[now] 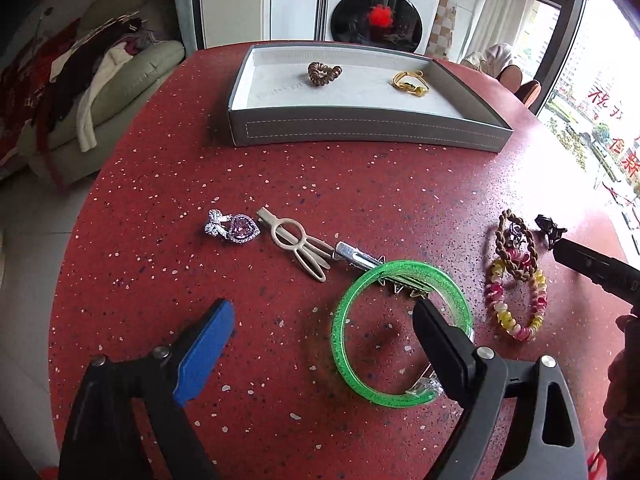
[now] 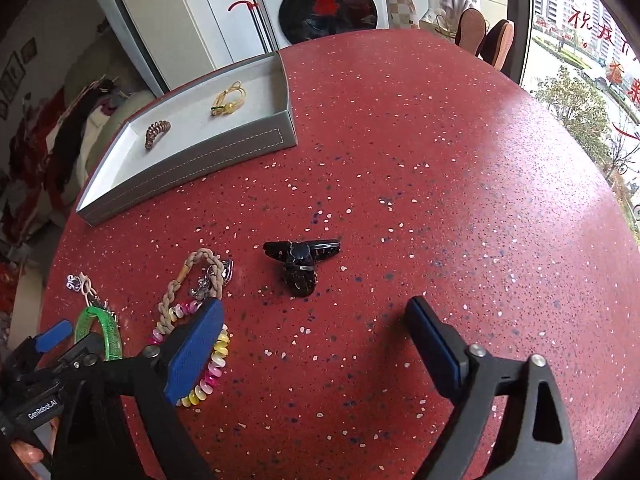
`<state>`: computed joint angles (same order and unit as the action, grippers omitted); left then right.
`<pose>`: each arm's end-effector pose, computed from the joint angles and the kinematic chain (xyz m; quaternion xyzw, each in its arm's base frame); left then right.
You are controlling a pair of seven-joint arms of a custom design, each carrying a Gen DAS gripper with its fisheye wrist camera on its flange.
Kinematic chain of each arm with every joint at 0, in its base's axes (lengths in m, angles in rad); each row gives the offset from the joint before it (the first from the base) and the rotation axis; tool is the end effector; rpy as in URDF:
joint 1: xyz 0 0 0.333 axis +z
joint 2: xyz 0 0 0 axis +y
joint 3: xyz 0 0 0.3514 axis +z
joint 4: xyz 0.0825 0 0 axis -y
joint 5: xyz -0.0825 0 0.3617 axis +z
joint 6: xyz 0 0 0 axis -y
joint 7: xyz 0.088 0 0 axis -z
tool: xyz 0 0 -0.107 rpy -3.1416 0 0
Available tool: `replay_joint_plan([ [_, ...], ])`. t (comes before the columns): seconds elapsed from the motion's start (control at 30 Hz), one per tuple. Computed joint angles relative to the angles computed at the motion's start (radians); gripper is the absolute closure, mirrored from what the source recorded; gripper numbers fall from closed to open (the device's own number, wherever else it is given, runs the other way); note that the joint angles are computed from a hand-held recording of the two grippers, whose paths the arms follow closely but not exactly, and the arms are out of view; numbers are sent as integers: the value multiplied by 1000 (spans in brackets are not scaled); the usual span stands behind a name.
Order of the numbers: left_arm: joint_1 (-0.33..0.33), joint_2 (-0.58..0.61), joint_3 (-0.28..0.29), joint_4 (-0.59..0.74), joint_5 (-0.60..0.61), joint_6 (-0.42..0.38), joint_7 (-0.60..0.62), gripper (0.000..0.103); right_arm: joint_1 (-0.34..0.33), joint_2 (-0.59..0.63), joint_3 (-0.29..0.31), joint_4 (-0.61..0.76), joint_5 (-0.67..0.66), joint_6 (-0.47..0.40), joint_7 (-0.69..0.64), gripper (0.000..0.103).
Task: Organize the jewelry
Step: 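Grasp the green glitter bangle with the left tool while the right tool grasps the black hair clip, then carry both into the tray, right tool releasing the black clip while left releases the bangle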
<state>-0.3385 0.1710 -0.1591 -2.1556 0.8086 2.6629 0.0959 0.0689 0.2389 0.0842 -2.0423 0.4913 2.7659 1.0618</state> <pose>0.4951 -0.2891 0.4005 -0.7792 0.5629 -0.2005 0.1891 0.6120 0.0708 0.4242 -0.7560 0.5936 -0.1043 0.2553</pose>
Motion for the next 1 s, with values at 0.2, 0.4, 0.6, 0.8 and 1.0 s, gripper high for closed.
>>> replay_joint_plan([
  [0.2, -14, 11, -2, 22, 38, -39, -6, 10, 16, 15, -3, 15, -55, 25, 24, 36],
  [0.4, -22, 16, -6, 37, 57, -71, 7, 28, 26, 18, -4, 9, -109, 54, 46, 59],
  [0.6, -21, 12, -7, 34, 76, -60, 10, 58, 8, 17, 12, 5, -99, 60, 40, 84],
  [0.8, 0, -6, 2, -10, 85, 54, -13, 77, -25, 9, 37, 6, -9, 53, -17, 84],
  [1.0, 16, -33, 7, -48, 83, 117, -35, 77, -30, -4, 33, 14, 63, 22, -70, 84],
])
